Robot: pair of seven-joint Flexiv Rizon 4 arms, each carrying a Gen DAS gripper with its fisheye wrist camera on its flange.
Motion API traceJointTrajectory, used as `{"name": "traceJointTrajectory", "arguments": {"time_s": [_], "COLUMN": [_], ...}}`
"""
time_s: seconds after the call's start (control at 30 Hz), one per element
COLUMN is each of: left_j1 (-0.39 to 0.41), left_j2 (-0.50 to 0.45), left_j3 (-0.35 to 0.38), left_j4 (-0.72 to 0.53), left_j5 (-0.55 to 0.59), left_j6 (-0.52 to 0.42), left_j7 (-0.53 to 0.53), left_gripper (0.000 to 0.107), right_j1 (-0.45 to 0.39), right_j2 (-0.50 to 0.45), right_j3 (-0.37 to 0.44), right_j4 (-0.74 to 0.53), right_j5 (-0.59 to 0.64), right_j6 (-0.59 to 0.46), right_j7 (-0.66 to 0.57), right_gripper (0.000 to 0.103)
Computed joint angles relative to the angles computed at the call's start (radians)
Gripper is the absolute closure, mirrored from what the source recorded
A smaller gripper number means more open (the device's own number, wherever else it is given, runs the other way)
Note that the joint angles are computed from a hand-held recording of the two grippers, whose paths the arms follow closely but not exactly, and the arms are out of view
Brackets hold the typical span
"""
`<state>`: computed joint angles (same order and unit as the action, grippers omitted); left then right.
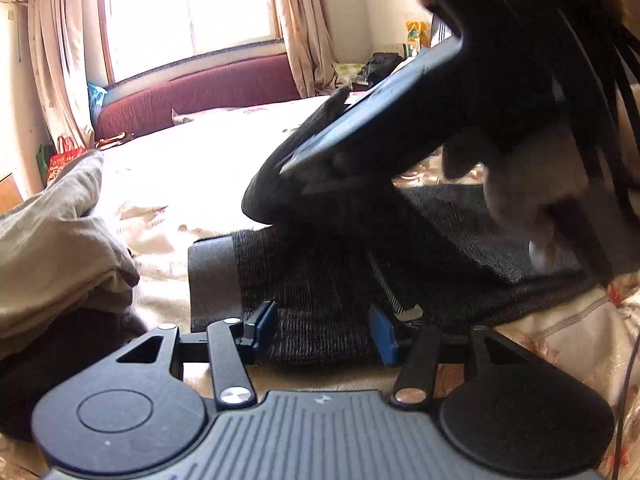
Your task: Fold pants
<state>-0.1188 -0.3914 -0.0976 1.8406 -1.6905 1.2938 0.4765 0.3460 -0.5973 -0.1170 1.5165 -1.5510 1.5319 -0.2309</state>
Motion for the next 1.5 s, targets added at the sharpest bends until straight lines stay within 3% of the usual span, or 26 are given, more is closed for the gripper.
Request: {"name": "traceJointTrajectory", "arguments": {"time_s": [0.17, 0.3, 0.43, 0.53, 0.7, 1.1, 1.27, 1.4, 1.43, 1.5], "left_j1": [0.003, 0.046, 0.041, 0.015, -0.049, -0.128, -0.135, -0.165, -0.166, -0.170], "left_j2": [-0.012, -0.047, -0.043, -0.057, -0.061, -0.033, -0.061, -0.111, -0.119, -0.132], "left_j3": [-0.008, -0.044, -0.123, -0.137, -0.165, -0.182, -0.191, -0.176, -0.168, -0.188], "left_j4": [-0.025, -0.081, -0.111, -0.138, -0.111, -0.037, -0.076, -0.118, -0.125, -0.109], "left_j5": [0.014, 0.217, 0.183, 0.270, 0.314, 0.481, 0.510, 0.681, 0.743, 0.775], "left_j6": [-0.017, -0.138, -0.237, -0.329, -0.307, -0.337, -0.333, -0.300, -0.310, -0.241], "left_j7": [-0.036, -0.302, -0.177, -0.272, -0.263, -0.253, -0.353, -0.451, -0.474, -0.458], "left_gripper": [0.042, 0.042, 0.042, 0.042, 0.042, 0.042, 0.042, 0.042, 0.042, 0.042], "right_j1": [-0.018, -0.061, -0.112, -0.158, -0.260, -0.532, -0.614, -0.665, -0.668, -0.669], "right_j2": [0.034, 0.140, 0.302, 0.403, 0.516, 0.661, 0.685, 0.695, 0.699, 0.706], "right_j3": [-0.014, -0.005, 0.019, 0.046, 0.092, 0.074, 0.056, 0.040, 0.044, 0.049], "right_j4": [-0.003, 0.066, 0.183, 0.267, 0.390, 0.595, 0.687, 0.744, 0.749, 0.748], "right_j5": [-0.036, -0.021, -0.022, -0.013, 0.011, -0.064, -0.045, -0.088, -0.095, -0.124], "right_j6": [-0.024, -0.141, -0.331, -0.471, -0.582, -0.528, -0.485, -0.394, -0.388, -0.359], "right_j7": [0.012, 0.023, 0.058, 0.102, 0.175, 0.445, 0.497, 0.626, 0.628, 0.625], "right_gripper": [0.097, 0.098, 0.098, 0.098, 0.098, 0.098, 0.098, 0.098, 0.098, 0.098]}}
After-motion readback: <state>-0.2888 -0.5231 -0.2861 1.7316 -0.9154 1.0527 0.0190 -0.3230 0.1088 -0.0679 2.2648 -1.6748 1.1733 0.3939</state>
